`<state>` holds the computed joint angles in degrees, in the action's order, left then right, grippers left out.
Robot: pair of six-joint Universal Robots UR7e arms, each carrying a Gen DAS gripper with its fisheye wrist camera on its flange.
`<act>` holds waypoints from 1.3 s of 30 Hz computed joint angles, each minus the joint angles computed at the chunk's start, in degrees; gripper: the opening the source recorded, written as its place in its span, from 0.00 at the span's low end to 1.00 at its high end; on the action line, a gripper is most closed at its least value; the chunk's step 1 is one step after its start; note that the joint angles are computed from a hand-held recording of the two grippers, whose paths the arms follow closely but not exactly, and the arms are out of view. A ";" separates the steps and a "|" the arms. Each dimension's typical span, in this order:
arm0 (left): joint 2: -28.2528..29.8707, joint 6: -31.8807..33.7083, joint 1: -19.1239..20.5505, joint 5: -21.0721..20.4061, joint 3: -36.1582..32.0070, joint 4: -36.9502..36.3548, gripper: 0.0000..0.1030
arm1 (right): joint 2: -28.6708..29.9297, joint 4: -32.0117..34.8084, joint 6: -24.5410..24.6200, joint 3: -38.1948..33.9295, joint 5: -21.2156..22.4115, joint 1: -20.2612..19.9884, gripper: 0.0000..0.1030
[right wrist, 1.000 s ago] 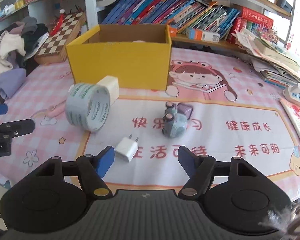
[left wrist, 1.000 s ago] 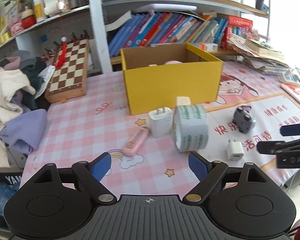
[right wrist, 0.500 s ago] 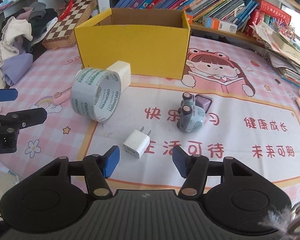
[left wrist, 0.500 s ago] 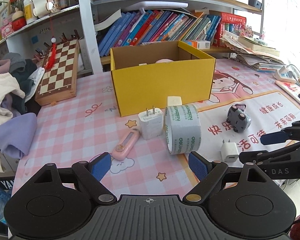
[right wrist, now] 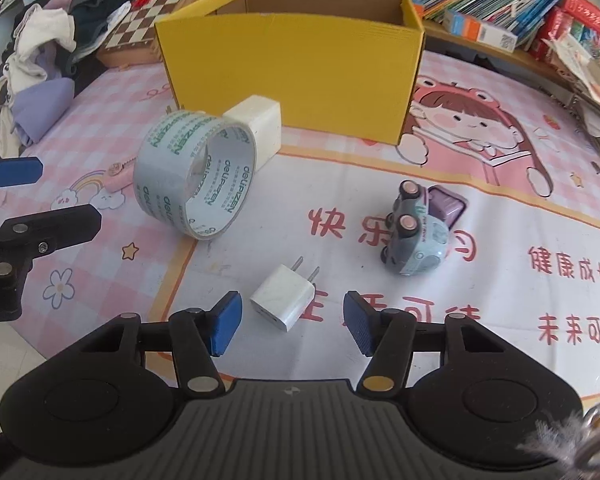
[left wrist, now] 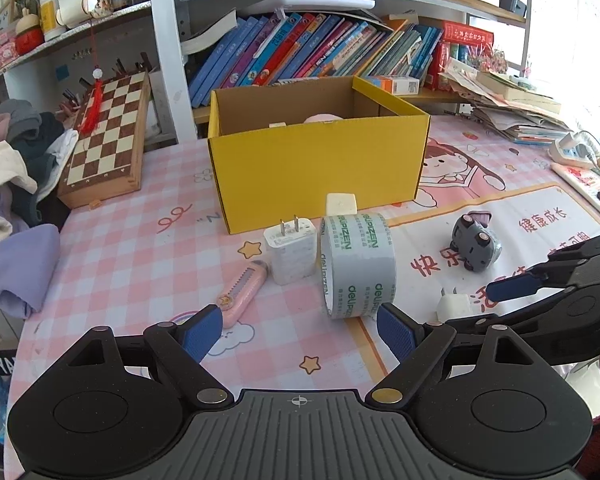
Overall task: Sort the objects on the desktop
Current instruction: 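Withdraw both tools from the box back toward the desk items, then grasp the clear tape roll with the left tool while the right tool grasps the white charger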
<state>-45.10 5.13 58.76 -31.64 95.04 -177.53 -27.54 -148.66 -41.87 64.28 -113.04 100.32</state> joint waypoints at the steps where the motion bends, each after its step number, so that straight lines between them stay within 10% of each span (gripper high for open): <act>1: 0.08 -0.30 0.05 0.00 -0.16 0.34 0.84 | 0.26 0.67 -0.04 -0.52 -0.04 -0.05 0.53; 13: 1.83 -1.13 0.27 -0.40 -2.79 2.93 0.84 | 2.55 7.95 -0.55 -6.01 0.96 -0.74 0.35; 39: 10.05 -0.51 2.48 -1.75 -14.62 6.63 0.82 | 2.00 10.10 -7.26 -8.20 0.54 -1.96 0.35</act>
<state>-35.05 4.62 61.24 -33.38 80.43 -170.90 -25.54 -138.55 -49.13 56.07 -112.51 98.36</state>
